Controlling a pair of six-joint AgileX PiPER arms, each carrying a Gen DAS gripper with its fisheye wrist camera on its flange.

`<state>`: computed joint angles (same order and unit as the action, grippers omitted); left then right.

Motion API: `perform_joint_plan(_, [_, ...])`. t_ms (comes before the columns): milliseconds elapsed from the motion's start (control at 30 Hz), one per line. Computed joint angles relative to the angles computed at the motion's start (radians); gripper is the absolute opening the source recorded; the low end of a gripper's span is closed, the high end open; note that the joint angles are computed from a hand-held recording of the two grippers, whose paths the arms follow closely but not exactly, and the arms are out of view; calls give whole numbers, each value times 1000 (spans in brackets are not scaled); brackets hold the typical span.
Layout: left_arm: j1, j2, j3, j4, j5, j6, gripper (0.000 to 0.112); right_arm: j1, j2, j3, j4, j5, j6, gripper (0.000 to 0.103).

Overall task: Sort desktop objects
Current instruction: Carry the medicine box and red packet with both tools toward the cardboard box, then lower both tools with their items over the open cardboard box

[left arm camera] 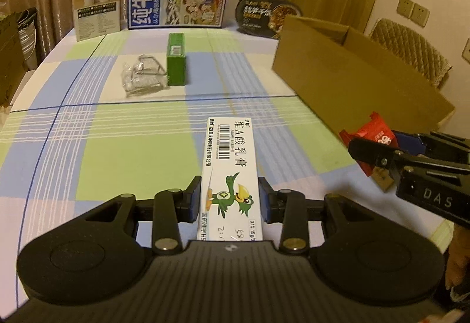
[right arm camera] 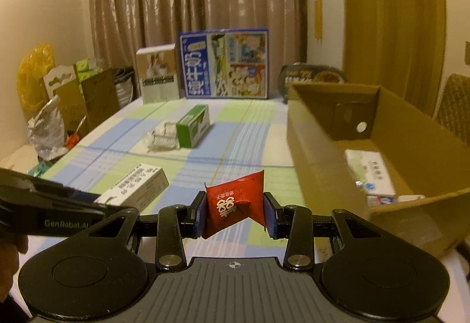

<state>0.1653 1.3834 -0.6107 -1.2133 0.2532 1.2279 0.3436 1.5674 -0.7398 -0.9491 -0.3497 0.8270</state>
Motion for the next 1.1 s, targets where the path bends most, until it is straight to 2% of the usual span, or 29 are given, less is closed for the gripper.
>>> perform_joint_plan(233, [-123, -88, -6, 286, -21, -364, 33, -75, -77, 15, -70, -25, 93, 37])
perform_joint_plan(333, [-183, -109, -22, 461, -33, -563, 33, -116, -101, 15, -109, -39, 137, 37])
perform_joint_plan(733, [-422, -83, -153, 1099, -31, -1277, 33, -304, -132, -5, -248, -112, 268, 37])
perform_joint_plan(967, [-517, -32, -242, 1325, 4, -1531, 33, -404, -117, -24, -306, -165, 313, 37])
perform_joint_plan(1100, [-548, -1, -296, 1384, 26, -1600, 33, -437, -98, -43, -335, -183, 337, 37])
